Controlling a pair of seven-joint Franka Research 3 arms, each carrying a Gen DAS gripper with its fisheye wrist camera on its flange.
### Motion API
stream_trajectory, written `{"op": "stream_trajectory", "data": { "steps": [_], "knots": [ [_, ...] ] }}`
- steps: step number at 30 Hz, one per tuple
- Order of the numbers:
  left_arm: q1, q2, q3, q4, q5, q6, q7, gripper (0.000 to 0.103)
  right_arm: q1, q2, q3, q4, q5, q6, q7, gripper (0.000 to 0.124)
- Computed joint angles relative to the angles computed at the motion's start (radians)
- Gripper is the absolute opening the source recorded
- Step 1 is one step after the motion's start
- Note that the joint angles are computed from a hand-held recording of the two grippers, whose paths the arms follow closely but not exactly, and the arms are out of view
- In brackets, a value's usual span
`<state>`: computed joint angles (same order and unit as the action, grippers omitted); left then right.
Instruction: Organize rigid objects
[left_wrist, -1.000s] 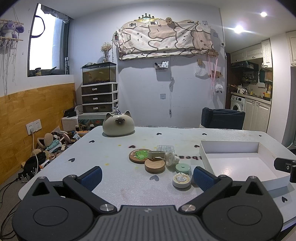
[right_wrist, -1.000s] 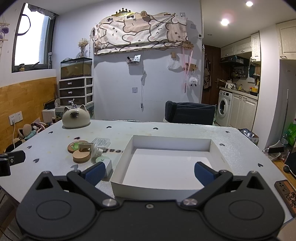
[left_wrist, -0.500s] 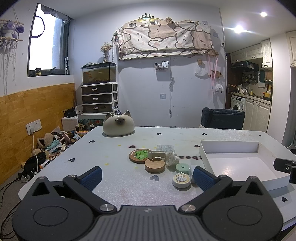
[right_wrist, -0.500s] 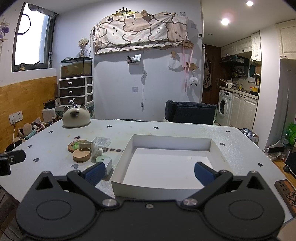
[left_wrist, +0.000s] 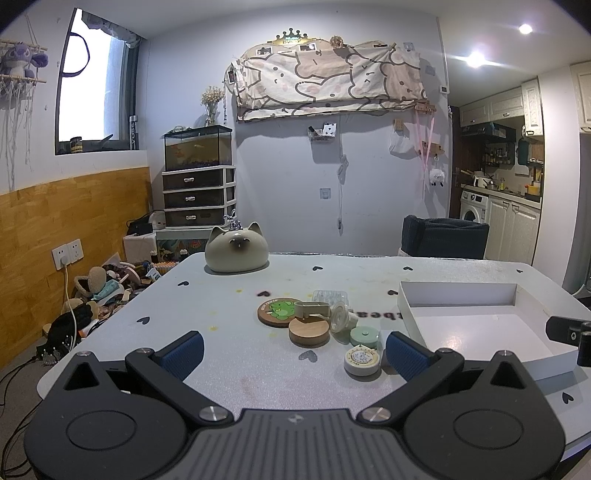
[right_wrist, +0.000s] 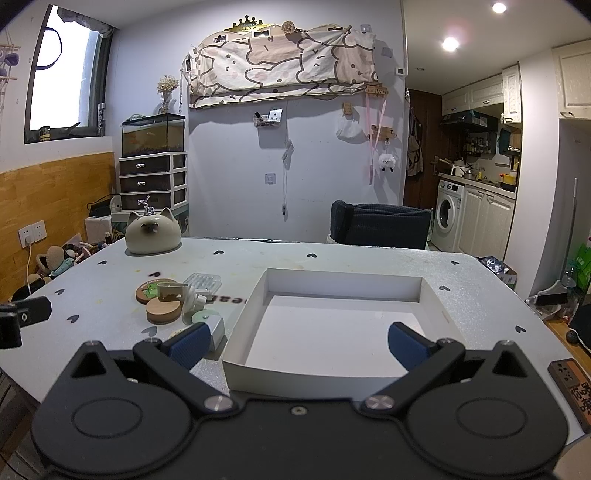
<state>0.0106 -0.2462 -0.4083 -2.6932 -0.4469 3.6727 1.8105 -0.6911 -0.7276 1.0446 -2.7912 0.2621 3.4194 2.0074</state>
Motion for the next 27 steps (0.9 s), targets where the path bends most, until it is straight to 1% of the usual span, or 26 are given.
{"op": "stream_trajectory", "data": {
  "steps": [3, 6, 10, 13, 14, 17, 23, 27],
  "knots": [
    [0.0, -0.001, 0.0, 0.0, -0.001, -0.002, 0.0, 0.103, 0.01, -0.004, -0.011, 0.001, -0.002, -0.008, -0.002, 0.103],
    [0.003, -0.001, -0.004, 0.002, -0.008, -0.008, 0.003, 0.103, -0.023, 0.01, 0.021, -0.005, 0.005, 0.023, 0.005, 0.103],
    [0.012, -0.007, -0.015, 0.007, -0.023, -0.033, 0.009, 0.103, -0.015, -0.02, 0.011, 0.009, 0.016, -0.028, 0.022, 0.103],
    [0.034, -0.01, -0.035, 0.021, -0.032, -0.063, 0.013, 0.103, -0.047, -0.029, 0.022, 0.004, 0.004, -0.034, 0.052, 0.103],
    [0.041, 0.002, -0.042, 0.021, -0.031, -0.059, 0.011, 0.103, -0.034, -0.042, -0.006, 0.003, -0.003, -0.058, 0.053, 0.103],
    [0.048, 0.021, -0.047, 0.028, -0.034, -0.064, 0.013, 0.103, -0.077, -0.058, 0.001, 0.002, -0.024, -0.081, 0.092, 0.103],
    [0.059, 0.072, -0.074, 0.073, -0.116, -0.1, 0.083, 0.103, -0.174, -0.064, -0.006, 0.006, -0.108, -0.13, 0.135, 0.103],
    [0.058, 0.125, -0.1, 0.124, -0.24, -0.122, 0.195, 0.103, -0.232, -0.057, -0.014, 0.003, -0.167, -0.144, 0.151, 0.103]
  ]
}}
